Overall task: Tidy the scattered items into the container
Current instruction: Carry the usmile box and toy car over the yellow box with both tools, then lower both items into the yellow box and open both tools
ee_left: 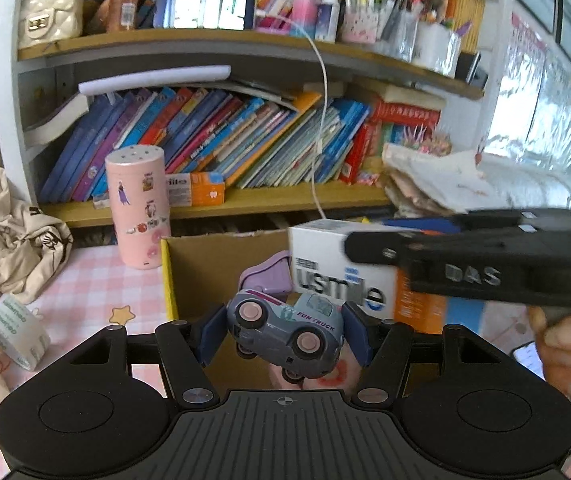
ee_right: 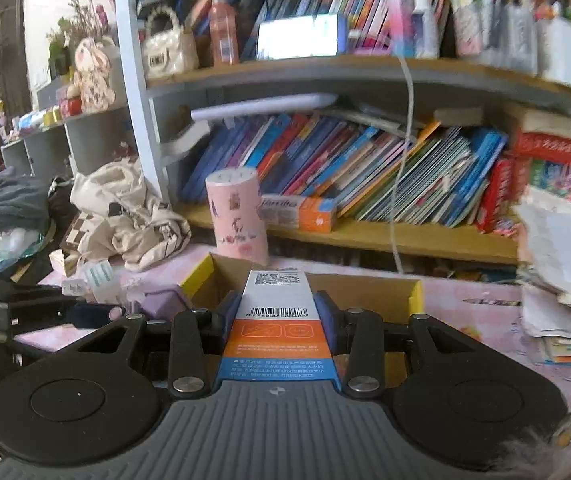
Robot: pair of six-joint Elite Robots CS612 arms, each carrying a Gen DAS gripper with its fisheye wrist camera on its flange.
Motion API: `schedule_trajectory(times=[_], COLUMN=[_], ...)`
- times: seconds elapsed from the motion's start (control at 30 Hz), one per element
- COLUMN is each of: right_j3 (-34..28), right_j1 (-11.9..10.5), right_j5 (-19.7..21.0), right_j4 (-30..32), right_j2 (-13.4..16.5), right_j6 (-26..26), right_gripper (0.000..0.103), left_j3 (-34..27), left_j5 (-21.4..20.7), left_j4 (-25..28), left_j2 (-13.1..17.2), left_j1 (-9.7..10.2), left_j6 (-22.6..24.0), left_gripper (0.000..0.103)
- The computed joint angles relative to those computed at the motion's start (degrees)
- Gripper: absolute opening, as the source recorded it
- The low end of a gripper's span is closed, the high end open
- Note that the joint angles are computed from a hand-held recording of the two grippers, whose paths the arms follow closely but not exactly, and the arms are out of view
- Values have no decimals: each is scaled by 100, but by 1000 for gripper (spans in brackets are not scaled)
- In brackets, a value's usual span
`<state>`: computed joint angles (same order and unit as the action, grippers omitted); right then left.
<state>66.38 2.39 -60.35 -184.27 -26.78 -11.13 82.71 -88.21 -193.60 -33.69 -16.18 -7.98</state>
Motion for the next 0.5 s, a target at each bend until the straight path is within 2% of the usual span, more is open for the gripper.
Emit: schedule_trajectory(times=[0.13,0.5], right_j3=[-536,-1624], right_j1=[45,202], right_j5=[157,242], right_j4=[839,2330], right_j2=[224,748], right_j6=[-104,-732], right_gripper=[37,37], left_j3=[-166,-399], left_j5=[92,319], left_j4=[401,1235], left_j2=[85,177], left_j1=[-14,-35], left_j6=[86,7], left_gripper=[62,62])
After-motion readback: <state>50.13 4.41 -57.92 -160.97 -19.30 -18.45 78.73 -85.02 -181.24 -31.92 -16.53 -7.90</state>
